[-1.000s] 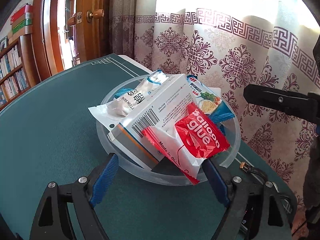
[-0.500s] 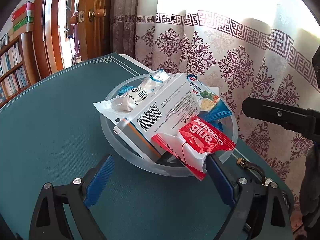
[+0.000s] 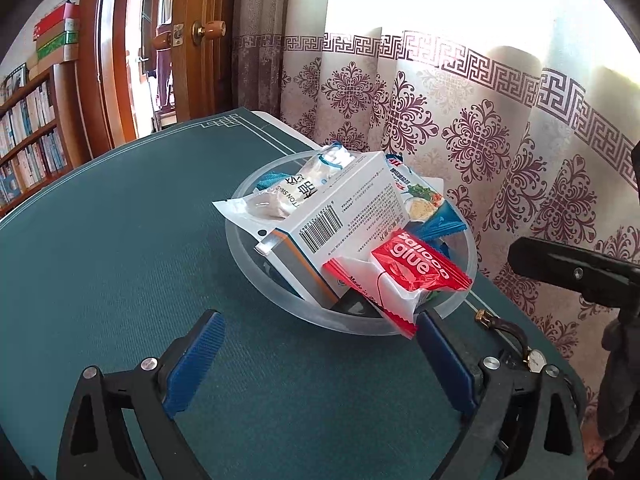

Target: Organize objects

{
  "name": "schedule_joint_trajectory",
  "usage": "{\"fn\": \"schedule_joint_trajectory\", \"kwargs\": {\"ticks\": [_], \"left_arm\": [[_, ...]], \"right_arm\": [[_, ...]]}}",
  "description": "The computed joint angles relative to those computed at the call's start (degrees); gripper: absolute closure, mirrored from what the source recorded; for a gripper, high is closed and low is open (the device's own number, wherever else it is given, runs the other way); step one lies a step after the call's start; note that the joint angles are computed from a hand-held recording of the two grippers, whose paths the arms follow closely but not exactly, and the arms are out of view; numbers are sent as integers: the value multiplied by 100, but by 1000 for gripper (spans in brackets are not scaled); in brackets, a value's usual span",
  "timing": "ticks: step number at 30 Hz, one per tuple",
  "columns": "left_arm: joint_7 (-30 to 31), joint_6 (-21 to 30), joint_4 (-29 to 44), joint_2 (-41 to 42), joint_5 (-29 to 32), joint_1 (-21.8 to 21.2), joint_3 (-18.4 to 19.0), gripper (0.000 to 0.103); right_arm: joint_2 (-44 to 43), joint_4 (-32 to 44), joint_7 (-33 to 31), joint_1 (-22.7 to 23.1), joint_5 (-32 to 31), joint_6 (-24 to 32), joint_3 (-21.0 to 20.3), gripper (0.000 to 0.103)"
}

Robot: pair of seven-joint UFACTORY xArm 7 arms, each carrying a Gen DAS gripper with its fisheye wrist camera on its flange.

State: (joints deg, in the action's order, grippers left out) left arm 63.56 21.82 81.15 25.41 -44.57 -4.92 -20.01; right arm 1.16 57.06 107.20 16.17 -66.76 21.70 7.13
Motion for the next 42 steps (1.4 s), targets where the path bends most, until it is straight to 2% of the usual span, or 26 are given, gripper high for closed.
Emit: {"fn": "schedule_joint_trajectory", "kwargs": {"ticks": [5, 9, 13, 18, 22, 27, 30, 33, 42], "left_arm": [[174, -444, -144, -211, -273, 75, -66, 0], [77, -747, -256, -358, -193, 23, -20, 0], [-105, -818, -289, -462, -215, 89, -43, 0], [61, -919, -366, -603, -548, 208, -133, 0], [-293, -967, -418, -625, -163, -6, 111, 0], [-591, -958, -450, -594, 237, -75, 175, 0], [-560, -1215, -574, -645, 301, -7, 43, 0], [-423, -1221, -620, -685, 193, 159, -146, 0], [-485, -1346, -662, -702, 307, 167, -196, 0]], "right_arm": [[46, 18, -239, 140, 88, 275, 101, 4], [131, 124, -756, 293, 365, 642, 153, 4], [91, 147, -778, 368, 354, 804, 134, 3], [134, 295, -977, 468, 514, 1205, 196, 0], [219, 357, -985, 536, 545, 1256, 188, 0], [384, 417, -1137, 587, 782, 1160, 101, 0], [430, 464, -1103, 638, 706, 1219, 64, 0], [481, 529, -1173, 678, 714, 1298, 40, 0], [547, 683, -1201, 795, 661, 1584, 26, 0]]}}
